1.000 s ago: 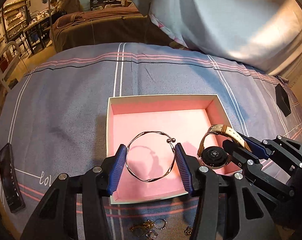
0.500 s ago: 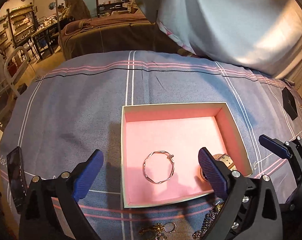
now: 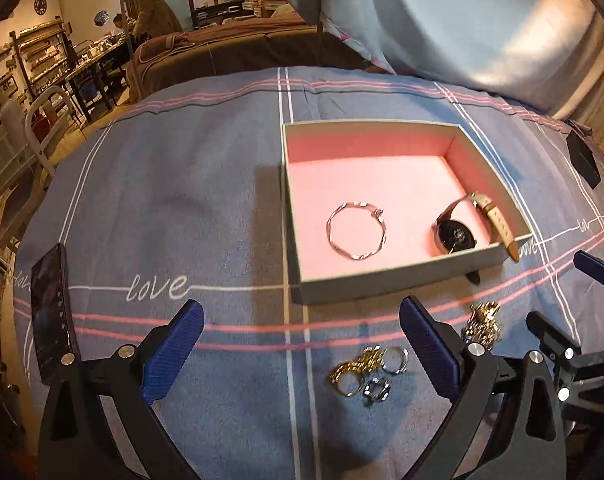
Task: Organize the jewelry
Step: 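Move the right tool to the tangled gold and silver chains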
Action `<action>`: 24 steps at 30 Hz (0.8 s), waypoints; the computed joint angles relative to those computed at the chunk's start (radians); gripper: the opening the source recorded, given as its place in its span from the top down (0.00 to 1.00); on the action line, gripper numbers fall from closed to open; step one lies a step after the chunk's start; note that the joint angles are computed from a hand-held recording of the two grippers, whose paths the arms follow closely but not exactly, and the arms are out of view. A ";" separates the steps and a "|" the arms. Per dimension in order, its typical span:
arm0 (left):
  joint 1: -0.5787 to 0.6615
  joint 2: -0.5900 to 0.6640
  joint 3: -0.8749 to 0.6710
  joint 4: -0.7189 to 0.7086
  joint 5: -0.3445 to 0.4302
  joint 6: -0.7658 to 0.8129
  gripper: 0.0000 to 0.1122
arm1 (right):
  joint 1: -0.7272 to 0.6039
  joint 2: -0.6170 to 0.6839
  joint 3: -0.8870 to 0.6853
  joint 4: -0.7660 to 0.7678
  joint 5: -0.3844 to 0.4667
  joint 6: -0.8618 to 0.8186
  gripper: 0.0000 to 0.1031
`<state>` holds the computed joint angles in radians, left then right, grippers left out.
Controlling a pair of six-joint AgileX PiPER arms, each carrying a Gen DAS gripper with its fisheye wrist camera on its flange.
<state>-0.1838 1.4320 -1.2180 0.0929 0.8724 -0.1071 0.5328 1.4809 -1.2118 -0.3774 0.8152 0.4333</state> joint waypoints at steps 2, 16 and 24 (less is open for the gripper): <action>0.024 -0.025 0.071 -0.020 -0.014 0.030 0.14 | 0.012 0.013 0.036 -0.011 -0.017 0.020 0.13; 0.071 -0.081 0.176 -0.068 -0.032 0.076 0.14 | 0.068 0.030 0.100 -0.101 -0.097 0.112 0.12; 0.052 -0.074 0.179 -0.078 -0.035 0.083 0.14 | -0.133 -0.079 0.195 -0.264 0.077 0.262 0.10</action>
